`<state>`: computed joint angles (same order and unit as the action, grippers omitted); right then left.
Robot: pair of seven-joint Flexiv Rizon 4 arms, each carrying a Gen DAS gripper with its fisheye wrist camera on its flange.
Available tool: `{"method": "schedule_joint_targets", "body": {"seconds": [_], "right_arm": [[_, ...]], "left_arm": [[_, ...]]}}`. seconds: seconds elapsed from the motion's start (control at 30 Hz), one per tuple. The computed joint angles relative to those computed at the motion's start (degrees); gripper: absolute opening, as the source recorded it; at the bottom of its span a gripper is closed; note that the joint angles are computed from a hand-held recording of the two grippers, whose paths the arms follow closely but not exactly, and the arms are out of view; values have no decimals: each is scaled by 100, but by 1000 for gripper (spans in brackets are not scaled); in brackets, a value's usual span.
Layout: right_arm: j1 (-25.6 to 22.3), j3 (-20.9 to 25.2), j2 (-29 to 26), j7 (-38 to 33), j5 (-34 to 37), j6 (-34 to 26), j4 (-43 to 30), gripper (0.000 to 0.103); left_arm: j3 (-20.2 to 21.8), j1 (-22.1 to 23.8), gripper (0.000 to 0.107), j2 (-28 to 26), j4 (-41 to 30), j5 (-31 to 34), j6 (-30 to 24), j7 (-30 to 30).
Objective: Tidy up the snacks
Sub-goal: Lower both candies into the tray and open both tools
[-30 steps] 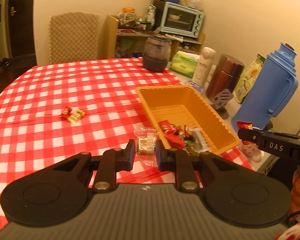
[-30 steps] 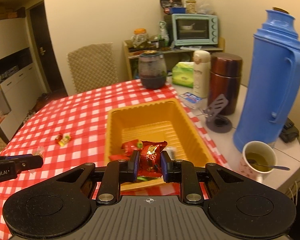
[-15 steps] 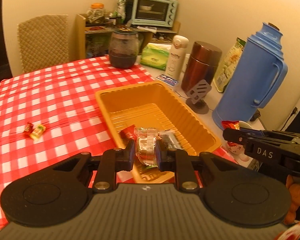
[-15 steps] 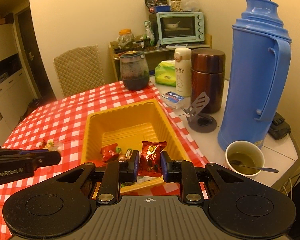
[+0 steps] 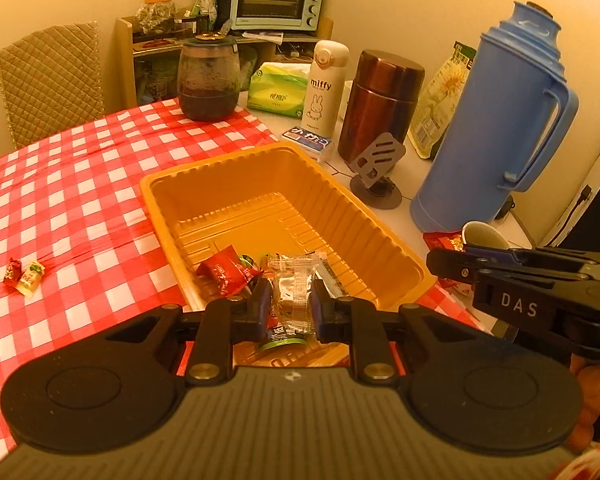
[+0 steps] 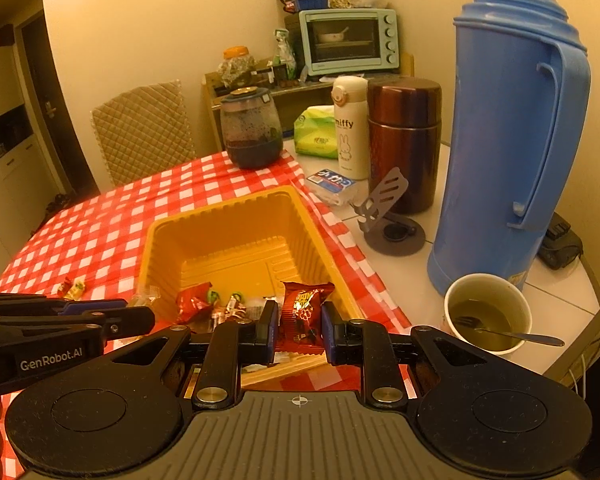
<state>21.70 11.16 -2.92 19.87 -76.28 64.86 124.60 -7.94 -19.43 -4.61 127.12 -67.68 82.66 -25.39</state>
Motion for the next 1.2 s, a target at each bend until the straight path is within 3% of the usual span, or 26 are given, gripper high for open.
{"method": "schedule_joint_targets", "body": {"seconds": [0.3,0.63,0.97,1.13,1.2], "right_arm": [[-43,-53,-73,55,-52,78,-16,23],[-36,-66,-113,95,-115,160,-48,23],[-30,-234,-465,124,-429,591,-386,23],[-144,-408,-678,619,-867,1149,-557,24],[-205,-430,-726,761,-961,1315,-591,33]], "left_arm": [[-115,37,20,-245,-177,-270,56,274],[64,66,25,22,30,-763,303,268],[311,69,27,293,251,-1082,399,203],[361,93,29,324,298,-1093,433,153],[381,113,35,349,345,-988,428,53]]}}
